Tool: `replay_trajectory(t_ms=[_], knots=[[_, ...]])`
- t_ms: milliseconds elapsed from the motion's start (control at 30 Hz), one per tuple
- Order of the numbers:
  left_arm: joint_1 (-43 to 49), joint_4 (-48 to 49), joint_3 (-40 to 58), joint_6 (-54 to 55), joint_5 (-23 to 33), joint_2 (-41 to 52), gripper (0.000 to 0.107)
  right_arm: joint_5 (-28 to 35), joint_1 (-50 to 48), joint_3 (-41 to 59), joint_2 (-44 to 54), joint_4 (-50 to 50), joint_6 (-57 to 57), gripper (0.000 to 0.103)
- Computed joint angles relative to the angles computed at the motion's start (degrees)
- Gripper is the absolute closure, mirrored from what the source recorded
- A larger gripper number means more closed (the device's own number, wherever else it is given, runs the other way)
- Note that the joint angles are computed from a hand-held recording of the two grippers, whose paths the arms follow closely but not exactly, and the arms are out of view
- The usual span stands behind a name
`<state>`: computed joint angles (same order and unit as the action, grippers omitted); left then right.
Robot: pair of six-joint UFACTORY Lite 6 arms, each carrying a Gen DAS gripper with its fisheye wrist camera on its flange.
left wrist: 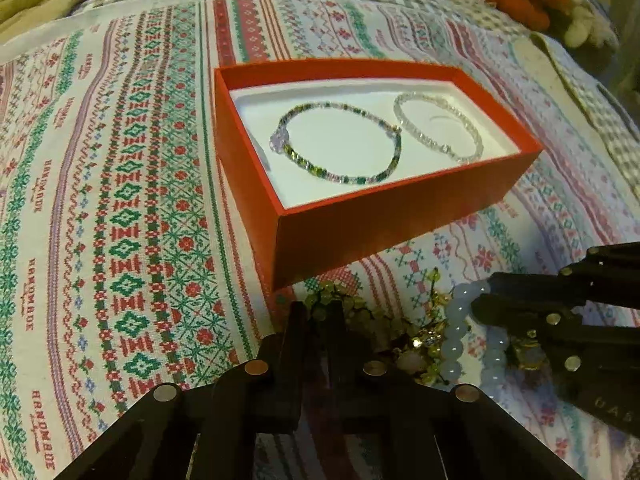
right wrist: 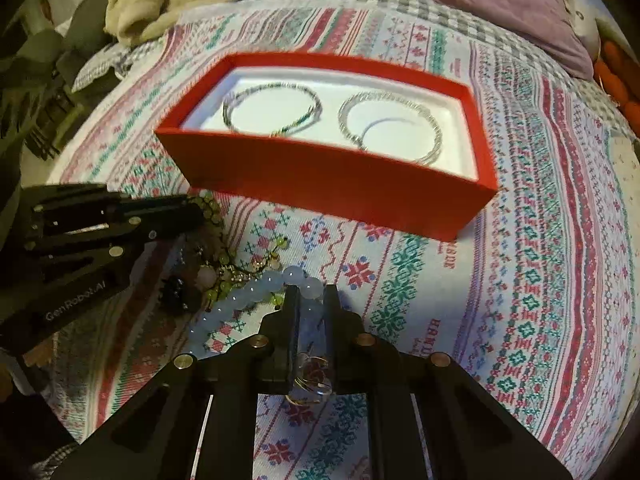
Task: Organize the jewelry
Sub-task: 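Grasp the yellow-green beaded bracelet with the left gripper while the right grasps the pale blue bead bracelet, then lift both bracelets and carry them over the red box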
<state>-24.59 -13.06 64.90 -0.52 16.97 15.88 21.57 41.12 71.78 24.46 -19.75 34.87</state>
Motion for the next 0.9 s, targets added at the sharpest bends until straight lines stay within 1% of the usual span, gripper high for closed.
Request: replay_trajectory(t_ms=[200,367,667,767,900], knots=[[-0.3,-1.0,-1.1,1.0,1.2,-4.9,0.103,-0.2,-0.2,-1.8,-5.3,4.1,-3.7,0.091],[-0.5,-0.5,-2.0,0.7,2.6,-8.7,0.103,0.0,1.0,-3.8,-9.7,2.2,-1.6,0.091],[-1.4,-0.9,-3.6,1.3,2.4,-15.0,0.103,0.7,1.5,-4.7,-14.8,0.7,0.0,0.091],[-0.7,-4.9,-3.4,4.6,2.9,-15.8,0.103,0.8,1.2,-4.5,-15.7,0.3,0.4,0.091],[1.5,-14.9,-2.9,12.7,4.3,-16.2,0.103,1.0,0.6,-4.6,-17.3,0.0,1.2,0.091]])
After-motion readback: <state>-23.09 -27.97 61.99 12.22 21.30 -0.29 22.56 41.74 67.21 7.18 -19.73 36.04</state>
